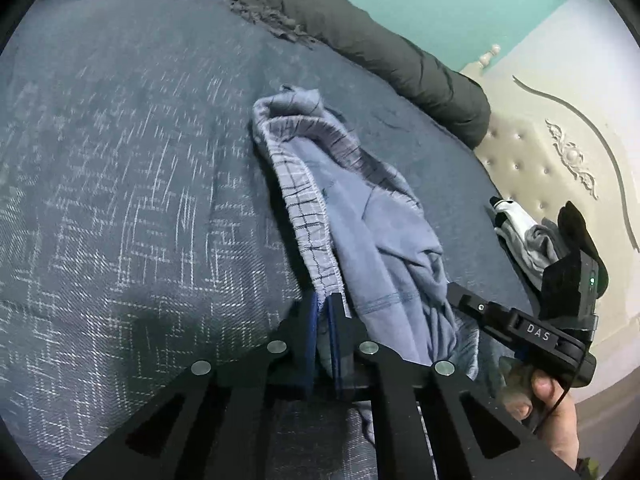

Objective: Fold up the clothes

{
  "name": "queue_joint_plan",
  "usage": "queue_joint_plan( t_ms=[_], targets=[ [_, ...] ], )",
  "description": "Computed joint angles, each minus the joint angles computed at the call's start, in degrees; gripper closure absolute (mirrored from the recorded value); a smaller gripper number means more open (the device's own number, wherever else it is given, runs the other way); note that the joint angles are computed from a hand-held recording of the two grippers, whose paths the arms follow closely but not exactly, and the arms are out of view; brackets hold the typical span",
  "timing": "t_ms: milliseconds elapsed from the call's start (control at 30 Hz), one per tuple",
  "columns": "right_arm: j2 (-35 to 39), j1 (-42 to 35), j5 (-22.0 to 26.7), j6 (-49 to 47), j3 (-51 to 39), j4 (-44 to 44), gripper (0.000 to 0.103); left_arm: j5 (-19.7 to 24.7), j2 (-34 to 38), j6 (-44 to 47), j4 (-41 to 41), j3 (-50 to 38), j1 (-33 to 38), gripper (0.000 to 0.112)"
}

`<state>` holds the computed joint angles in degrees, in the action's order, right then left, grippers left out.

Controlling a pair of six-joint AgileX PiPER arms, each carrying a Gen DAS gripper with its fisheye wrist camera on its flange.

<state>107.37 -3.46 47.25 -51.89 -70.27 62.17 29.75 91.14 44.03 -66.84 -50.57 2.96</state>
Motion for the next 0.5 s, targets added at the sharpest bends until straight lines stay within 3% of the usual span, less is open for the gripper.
queue_joint_plan(
  t_ms=[300, 367, 500],
  targets=[
    [-7.38, -4.56, -3.63, -4.77, 3.25, 7.38, 0.1, -2.48, -10.1, -9.05, 11.59, 0.97, 3.84, 0.108],
    [-9.51, -5.19, -5.24, -5.72, 4.4, 8.95, 0.101, -4.07, -12.43, -12.49, 15.67, 1.02, 4.17, 0.112],
    [-8.14, -4.26, -4.21, -3.28, 3.53, 6.05, 0.101, -5.0, -13.24, -14.86, 19.14, 1.02, 4.3, 0.112]
  ],
)
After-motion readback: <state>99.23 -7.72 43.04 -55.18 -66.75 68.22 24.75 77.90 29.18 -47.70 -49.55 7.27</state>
